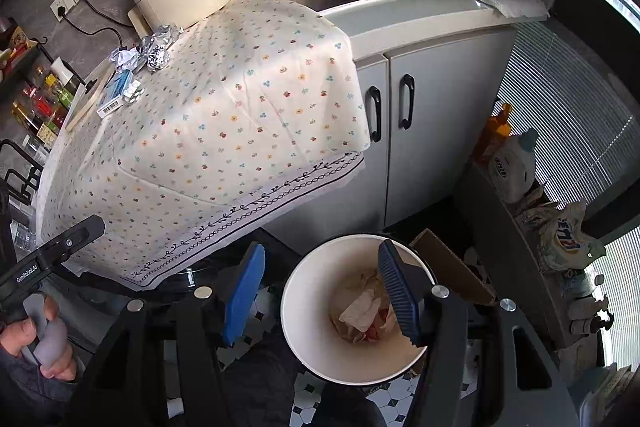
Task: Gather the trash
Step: 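Withdraw both tools from the bin and move them to the counter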
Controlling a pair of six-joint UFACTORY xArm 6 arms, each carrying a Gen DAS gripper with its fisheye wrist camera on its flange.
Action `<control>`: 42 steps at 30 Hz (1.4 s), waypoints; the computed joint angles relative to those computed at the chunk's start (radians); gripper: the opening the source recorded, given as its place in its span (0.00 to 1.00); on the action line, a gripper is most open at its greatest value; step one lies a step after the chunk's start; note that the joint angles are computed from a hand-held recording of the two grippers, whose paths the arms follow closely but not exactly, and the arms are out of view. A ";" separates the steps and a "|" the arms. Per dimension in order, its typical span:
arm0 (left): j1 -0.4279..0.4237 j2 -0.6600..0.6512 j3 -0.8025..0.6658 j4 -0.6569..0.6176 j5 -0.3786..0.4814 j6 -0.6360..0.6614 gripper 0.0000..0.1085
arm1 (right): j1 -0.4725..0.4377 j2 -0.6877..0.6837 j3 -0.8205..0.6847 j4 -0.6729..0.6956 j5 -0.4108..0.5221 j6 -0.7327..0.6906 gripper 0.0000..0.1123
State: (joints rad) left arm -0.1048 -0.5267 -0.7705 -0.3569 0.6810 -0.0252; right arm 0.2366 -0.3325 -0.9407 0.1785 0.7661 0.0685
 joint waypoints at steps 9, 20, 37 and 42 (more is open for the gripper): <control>0.127 0.029 -0.082 0.012 -0.007 0.034 0.77 | 0.109 0.162 -0.189 0.021 -0.047 -0.022 0.72; 0.264 0.115 -0.195 -0.086 -0.045 0.152 0.85 | 0.204 0.390 -0.496 -0.042 -0.081 0.040 0.85; 0.417 0.442 -0.554 -0.306 0.003 0.476 0.89 | 0.278 0.857 -1.129 -0.151 0.012 0.195 0.85; 0.451 0.551 -0.682 -0.342 0.047 0.541 0.89 | 0.291 1.039 -1.404 -0.180 0.093 0.257 0.84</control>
